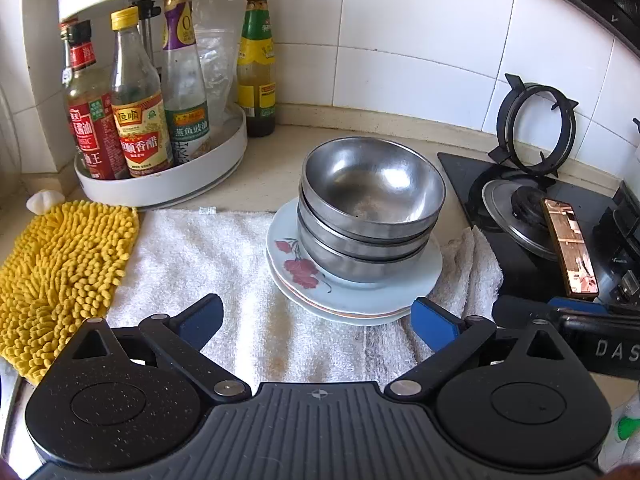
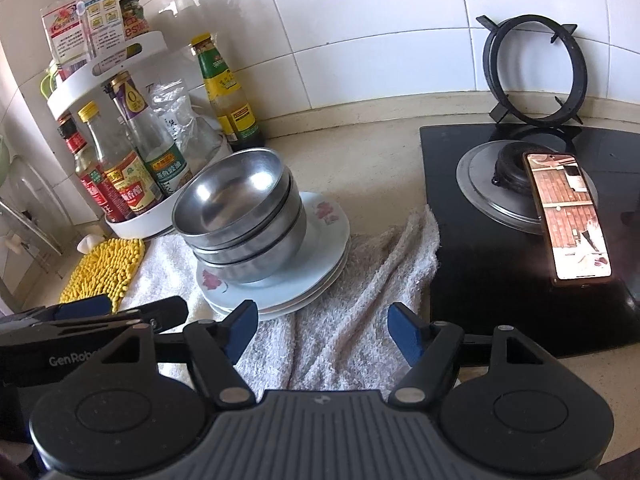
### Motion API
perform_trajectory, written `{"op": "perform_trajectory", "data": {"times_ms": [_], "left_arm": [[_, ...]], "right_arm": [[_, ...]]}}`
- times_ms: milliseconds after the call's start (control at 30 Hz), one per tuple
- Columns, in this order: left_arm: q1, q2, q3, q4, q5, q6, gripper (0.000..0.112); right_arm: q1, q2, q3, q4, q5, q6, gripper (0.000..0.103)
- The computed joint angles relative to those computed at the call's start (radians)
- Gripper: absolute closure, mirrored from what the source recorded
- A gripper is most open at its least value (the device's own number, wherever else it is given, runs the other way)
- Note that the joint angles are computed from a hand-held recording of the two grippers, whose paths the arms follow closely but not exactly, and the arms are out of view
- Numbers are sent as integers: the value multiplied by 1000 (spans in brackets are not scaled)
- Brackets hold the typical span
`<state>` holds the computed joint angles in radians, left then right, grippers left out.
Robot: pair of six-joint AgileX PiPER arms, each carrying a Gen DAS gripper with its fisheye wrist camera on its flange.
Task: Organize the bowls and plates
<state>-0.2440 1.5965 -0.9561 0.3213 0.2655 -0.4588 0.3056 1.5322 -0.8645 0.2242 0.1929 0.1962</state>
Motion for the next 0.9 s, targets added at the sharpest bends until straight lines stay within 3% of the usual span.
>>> {"op": "perform_trajectory", "data": {"times_ms": [900], "left_arm": [[-33,-22,22,207,22,-216,9]], "right_arm": [[3,-14,18,80,-14,-76,12]]}}
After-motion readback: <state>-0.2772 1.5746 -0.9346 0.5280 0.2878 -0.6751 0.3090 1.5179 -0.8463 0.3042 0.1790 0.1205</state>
